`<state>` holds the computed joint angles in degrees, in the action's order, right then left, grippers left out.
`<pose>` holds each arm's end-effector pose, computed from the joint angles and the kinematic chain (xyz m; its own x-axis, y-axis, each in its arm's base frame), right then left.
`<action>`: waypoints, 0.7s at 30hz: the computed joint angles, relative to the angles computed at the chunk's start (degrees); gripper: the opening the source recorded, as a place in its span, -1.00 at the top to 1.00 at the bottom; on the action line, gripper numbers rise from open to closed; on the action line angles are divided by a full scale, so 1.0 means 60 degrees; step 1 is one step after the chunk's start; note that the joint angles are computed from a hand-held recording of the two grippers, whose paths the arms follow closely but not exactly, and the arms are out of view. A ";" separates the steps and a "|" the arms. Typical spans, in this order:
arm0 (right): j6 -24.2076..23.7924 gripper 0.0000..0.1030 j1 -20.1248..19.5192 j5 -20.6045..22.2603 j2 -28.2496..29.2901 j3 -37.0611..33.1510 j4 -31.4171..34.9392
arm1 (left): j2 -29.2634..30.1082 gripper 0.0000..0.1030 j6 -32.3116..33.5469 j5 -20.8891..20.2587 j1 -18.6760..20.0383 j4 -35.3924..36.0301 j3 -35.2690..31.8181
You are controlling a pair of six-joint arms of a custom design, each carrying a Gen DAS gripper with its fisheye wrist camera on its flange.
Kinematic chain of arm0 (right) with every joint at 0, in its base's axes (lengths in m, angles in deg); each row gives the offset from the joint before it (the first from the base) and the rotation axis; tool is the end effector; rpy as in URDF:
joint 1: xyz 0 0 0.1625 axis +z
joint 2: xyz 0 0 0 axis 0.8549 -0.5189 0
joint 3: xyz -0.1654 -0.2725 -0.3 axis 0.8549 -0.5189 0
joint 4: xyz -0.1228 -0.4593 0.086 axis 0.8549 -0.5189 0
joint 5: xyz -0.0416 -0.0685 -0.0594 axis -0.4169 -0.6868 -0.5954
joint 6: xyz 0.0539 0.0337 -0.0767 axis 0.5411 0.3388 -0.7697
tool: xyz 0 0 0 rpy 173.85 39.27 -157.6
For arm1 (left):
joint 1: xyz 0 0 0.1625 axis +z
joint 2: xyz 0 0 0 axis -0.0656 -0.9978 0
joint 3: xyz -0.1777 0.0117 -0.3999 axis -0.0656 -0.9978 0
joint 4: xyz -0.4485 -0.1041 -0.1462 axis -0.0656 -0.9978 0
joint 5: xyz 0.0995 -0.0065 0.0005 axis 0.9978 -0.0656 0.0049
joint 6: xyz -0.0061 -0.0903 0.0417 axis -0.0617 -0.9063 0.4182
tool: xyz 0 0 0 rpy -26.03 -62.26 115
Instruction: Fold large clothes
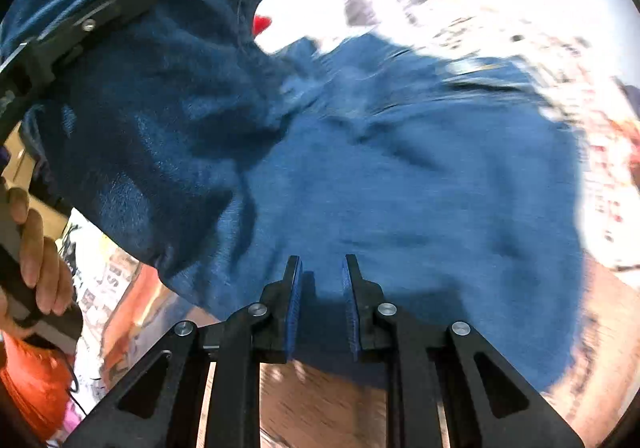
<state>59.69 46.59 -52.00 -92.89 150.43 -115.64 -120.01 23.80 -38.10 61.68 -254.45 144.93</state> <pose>0.2644 -0.6779 0.1182 -0.8353 -0.0373 0.5486 -0.2707 0.8963 -0.3513 -0.2350 -0.7114 0.2161 -0.5476 0.4731 -0.6902 0.8362 0.3380 -0.4318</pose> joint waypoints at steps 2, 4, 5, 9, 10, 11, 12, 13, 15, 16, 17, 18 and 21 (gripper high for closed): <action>0.0077 0.70 -0.0015 -0.0298 -0.0538 0.0601 -0.0526 | 0.0057 0.42 0.0142 -0.0264 -0.0177 0.0028 0.0041; 0.0582 0.70 -0.0126 -0.0606 -0.1173 0.1192 -0.0583 | 0.0186 0.42 0.0485 -0.0430 -0.0421 -0.0080 0.0143; 0.0932 0.70 -0.0209 -0.0750 -0.1503 0.1477 -0.0461 | 0.0281 0.43 0.0690 -0.0464 -0.0566 -0.0153 0.0219; 0.2019 0.70 -0.0511 -0.1034 -0.2662 0.2586 -0.0256 | 0.0597 0.43 0.1122 -0.0599 -0.0954 0.0106 0.0483; 0.2176 0.70 -0.0569 -0.1138 -0.2871 0.2758 -0.0171 | 0.0651 0.43 0.1131 -0.0573 -0.1010 0.0290 0.0477; 0.2356 0.70 -0.0600 -0.1277 -0.3155 0.3056 -0.0150 | 0.0719 0.43 0.1118 -0.0546 -0.1068 0.0626 0.0503; 0.2439 0.70 -0.0633 -0.1330 -0.3301 0.3281 -0.0251 | 0.0769 0.43 0.1027 -0.0525 -0.1107 0.1046 0.0519; 0.2573 0.70 -0.0645 -0.1369 -0.3521 0.3529 -0.0299 | 0.0788 0.43 0.0888 -0.0515 -0.1126 0.1431 0.0518; 0.2826 0.70 -0.0635 -0.1380 -0.3887 0.3952 -0.0392 | 0.0819 0.43 0.0501 -0.0506 -0.1140 0.2335 0.0479; 0.2924 0.70 -0.0627 -0.1370 -0.4099 0.4214 -0.0479 | 0.0810 0.43 0.0304 -0.0512 -0.1136 0.2761 0.0454; 0.3038 0.70 -0.0604 -0.1364 -0.4288 0.4446 -0.0579 | 0.0806 0.43 0.0085 -0.0507 -0.1125 0.3211 0.0413; 0.3094 0.70 -0.0589 -0.1366 -0.4391 0.4594 -0.0666 | 0.0793 0.43 -0.0214 -0.0514 -0.1101 0.3768 0.0353; 0.3199 0.70 -0.0578 -0.1473 -0.4672 0.4978 -0.0911 | 0.0740 0.43 -0.0886 -0.0497 -0.1064 0.4572 0.0321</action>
<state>78.89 43.12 -60.85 -120.93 180.30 -121.11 -115.57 18.49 -41.08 55.30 -227.02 146.85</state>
